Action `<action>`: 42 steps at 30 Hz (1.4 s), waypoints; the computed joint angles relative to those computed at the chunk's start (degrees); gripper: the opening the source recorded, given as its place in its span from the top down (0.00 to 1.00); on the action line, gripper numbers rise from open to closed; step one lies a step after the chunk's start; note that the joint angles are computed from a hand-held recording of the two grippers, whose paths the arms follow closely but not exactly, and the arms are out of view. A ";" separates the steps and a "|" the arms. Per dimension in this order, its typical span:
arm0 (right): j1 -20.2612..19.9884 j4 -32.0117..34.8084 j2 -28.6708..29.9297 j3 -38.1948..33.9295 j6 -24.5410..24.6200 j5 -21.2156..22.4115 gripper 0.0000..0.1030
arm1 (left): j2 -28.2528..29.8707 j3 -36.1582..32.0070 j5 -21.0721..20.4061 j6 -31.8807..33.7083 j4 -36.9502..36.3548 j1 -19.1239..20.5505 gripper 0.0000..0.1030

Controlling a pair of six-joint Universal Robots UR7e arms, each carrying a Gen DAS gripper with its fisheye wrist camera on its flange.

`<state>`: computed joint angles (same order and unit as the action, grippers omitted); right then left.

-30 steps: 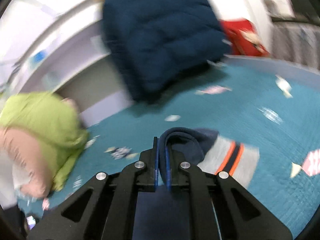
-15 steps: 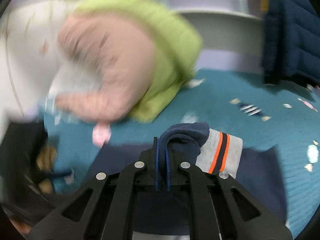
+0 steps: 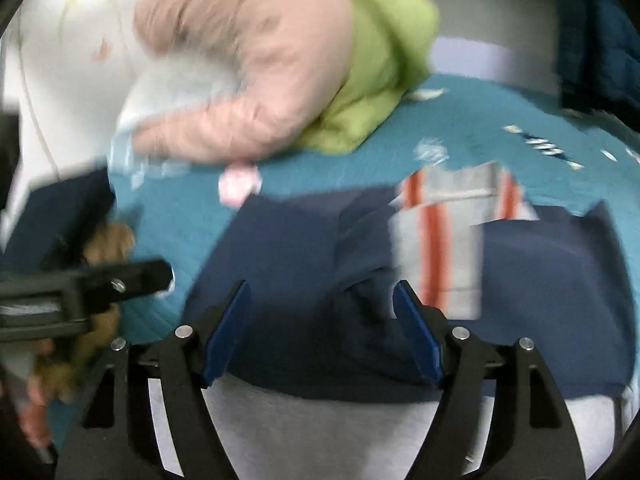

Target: Fold large clothes

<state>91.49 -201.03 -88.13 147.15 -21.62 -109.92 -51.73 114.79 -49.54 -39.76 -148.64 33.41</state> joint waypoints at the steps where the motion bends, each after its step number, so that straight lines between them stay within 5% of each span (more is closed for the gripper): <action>1: -1.31 -0.43 -2.40 0.38 1.10 -0.58 0.32 | 0.78 -0.87 0.56 0.81 0.50 -0.22 0.16; 3: -5.84 2.74 -7.35 0.62 1.96 0.06 0.33 | 3.67 -3.73 1.49 3.63 2.45 -1.41 0.16; 8: -23.60 22.38 -20.87 -1.70 1.14 10.00 0.87 | 12.95 -12.01 -0.66 11.78 1.97 -2.90 0.16; 11: -32.17 32.68 -23.50 -4.45 -1.04 14.05 0.93 | 18.64 -17.30 -1.19 16.07 2.39 -3.83 0.16; 15: -39.20 37.76 -25.68 -5.64 -4.54 21.15 1.00 | 26.03 -25.45 -0.97 15.66 8.61 -4.45 0.16; 19: -40.82 38.90 -26.63 -5.27 -7.46 23.59 1.00 | 31.56 -32.55 4.58 11.75 18.97 -4.34 0.14; 22: -42.76 40.77 -27.76 -5.42 -8.24 26.21 1.00 | 32.41 -33.28 5.70 13.46 18.46 -3.89 0.19; 23: -43.19 40.91 -27.76 -5.52 -8.65 26.68 1.00 | 31.35 -32.26 4.28 13.35 16.23 -3.16 0.32; 29: -42.76 40.83 -27.50 -5.71 -9.22 25.93 1.00 | 20.97 -23.58 -6.28 13.14 4.40 1.46 0.61; 34: -41.20 39.36 -27.02 -5.50 -8.59 23.50 1.00 | 10.96 -15.99 -6.50 11.82 1.74 4.35 0.62; 39: -38.71 39.73 -26.49 -6.35 -6.15 20.33 0.97 | 6.81 -13.96 -5.81 1.93 12.61 8.65 0.60; 42: -35.74 39.22 -27.02 -7.11 -4.98 18.10 0.88 | 5.37 -11.90 -6.44 1.56 9.97 9.10 0.43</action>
<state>55.75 -161.81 -115.16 140.04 -26.59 -91.82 -46.36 102.89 -55.99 -38.20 -138.67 42.50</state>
